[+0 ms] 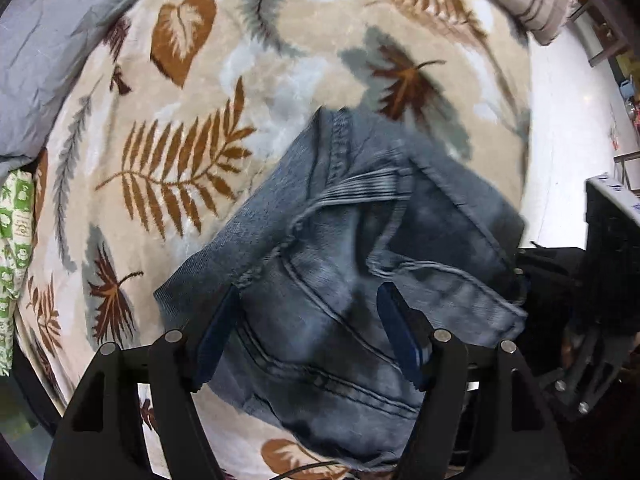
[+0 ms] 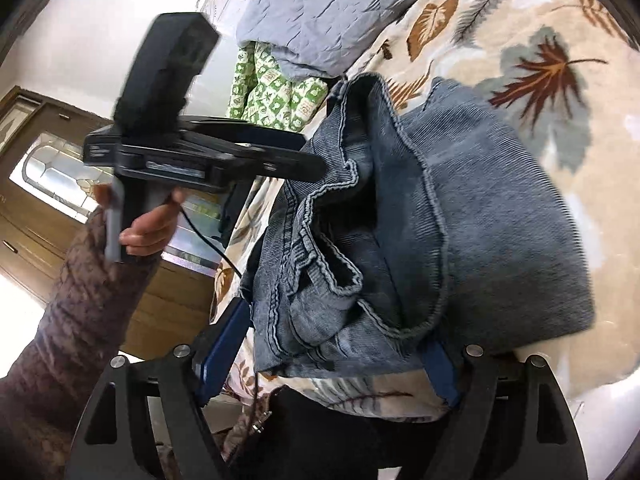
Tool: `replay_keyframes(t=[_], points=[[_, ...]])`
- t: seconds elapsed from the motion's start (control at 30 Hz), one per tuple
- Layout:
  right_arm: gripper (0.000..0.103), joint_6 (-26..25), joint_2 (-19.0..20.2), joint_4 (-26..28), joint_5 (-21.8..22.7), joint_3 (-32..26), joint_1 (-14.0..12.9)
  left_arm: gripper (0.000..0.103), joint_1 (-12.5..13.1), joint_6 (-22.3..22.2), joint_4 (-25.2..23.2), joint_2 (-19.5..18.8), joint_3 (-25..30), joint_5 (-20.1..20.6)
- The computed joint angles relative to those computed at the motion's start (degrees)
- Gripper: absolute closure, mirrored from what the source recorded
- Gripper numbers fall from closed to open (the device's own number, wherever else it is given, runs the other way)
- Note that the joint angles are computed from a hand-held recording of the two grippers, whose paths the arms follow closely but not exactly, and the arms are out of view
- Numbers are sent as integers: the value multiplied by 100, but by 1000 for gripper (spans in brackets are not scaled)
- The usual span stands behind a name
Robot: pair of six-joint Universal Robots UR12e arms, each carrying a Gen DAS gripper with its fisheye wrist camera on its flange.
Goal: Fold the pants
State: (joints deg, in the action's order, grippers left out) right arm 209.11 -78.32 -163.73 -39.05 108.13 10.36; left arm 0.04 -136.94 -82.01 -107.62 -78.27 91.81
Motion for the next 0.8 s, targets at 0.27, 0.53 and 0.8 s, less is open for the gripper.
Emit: replay_keyframes(t=[0.27,0.53,0.8], points=[[70,640,161,-30,-1,-50,-11,41,177,-495,745,130,-421,-478],[77,1181,179,-931,403,-112,-115,82,138,-863,1019,496,-567,-703],[78,1832,58,-1672,173,249,-463,82,-242,-1328,1124,206,-327,-800]])
